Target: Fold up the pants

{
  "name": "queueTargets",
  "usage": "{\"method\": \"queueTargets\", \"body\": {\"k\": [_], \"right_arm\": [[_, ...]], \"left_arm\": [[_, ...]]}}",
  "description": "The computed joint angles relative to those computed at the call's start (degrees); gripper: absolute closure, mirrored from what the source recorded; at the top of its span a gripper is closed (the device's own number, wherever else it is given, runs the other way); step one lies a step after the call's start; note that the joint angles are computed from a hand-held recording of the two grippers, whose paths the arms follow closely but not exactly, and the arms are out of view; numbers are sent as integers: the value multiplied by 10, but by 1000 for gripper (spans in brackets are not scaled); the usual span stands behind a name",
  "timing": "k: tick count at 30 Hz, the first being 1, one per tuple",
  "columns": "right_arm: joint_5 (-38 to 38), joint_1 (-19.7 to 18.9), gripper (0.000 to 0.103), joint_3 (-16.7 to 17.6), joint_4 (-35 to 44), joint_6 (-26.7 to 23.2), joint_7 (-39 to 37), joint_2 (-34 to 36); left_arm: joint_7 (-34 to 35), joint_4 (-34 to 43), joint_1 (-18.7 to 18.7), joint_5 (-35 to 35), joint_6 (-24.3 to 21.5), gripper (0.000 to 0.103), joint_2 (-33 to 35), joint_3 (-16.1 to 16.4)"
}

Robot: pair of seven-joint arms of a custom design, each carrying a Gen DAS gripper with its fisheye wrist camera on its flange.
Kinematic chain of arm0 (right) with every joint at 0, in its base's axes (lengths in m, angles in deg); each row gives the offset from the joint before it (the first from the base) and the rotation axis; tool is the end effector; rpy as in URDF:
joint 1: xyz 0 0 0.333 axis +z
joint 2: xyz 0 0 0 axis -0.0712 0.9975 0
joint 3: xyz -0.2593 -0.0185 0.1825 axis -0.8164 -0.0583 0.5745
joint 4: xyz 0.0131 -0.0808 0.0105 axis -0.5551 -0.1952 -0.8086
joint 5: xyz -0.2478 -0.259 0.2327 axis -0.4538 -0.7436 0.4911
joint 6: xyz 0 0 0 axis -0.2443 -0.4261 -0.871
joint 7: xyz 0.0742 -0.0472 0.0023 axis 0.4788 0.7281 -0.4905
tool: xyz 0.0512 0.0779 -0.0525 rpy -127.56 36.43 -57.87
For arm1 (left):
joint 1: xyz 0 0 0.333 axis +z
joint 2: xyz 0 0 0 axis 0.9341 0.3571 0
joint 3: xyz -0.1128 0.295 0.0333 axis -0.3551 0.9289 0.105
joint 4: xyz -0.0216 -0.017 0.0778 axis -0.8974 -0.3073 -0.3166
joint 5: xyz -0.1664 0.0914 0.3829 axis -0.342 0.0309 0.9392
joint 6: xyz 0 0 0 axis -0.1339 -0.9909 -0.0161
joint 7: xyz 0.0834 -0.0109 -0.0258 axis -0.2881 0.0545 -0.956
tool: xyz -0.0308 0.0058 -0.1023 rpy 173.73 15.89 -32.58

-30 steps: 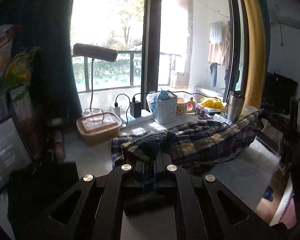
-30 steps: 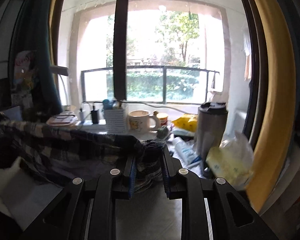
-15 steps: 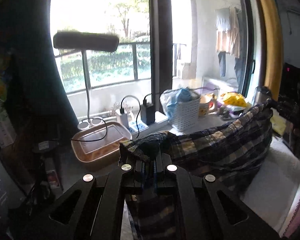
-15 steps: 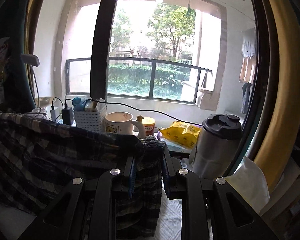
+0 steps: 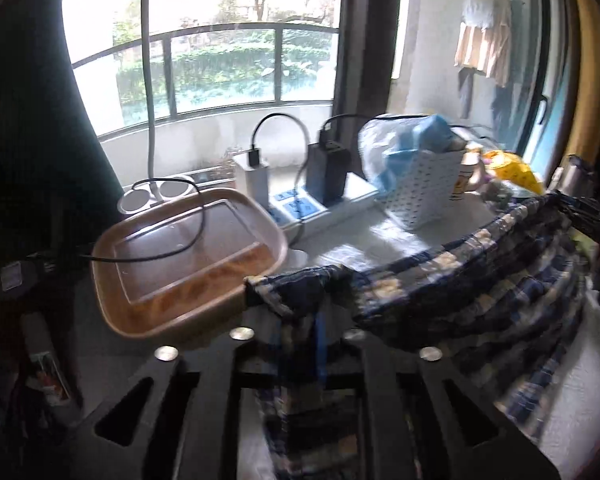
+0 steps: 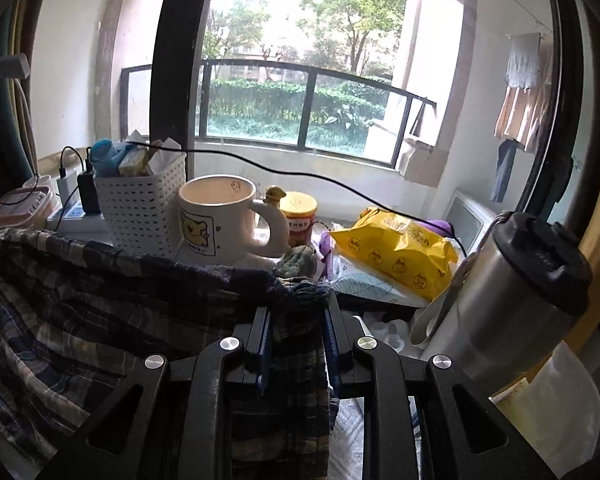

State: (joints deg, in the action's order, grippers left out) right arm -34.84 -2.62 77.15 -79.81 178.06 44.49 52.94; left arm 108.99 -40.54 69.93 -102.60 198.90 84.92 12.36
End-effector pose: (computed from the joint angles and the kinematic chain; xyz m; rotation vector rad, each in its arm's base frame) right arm 0.6031 -0.0077 0.5008 -1.8155 1.5099 -0.9992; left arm 0.6317 -0.0279 0.5081 -1.4909 2.0077 -0.9611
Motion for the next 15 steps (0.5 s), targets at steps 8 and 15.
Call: {"method": "queueTargets", "body": {"k": [8,15], "right_arm": [[11,-9,75,9,55,-49,-4,54],[-57,-10,25,-7,32,-32,82,23]], "left_arm": [[-29,-1,7,17,62,41,15,-4],[31,-40,-5,2,38,40,-14,-5]]}}
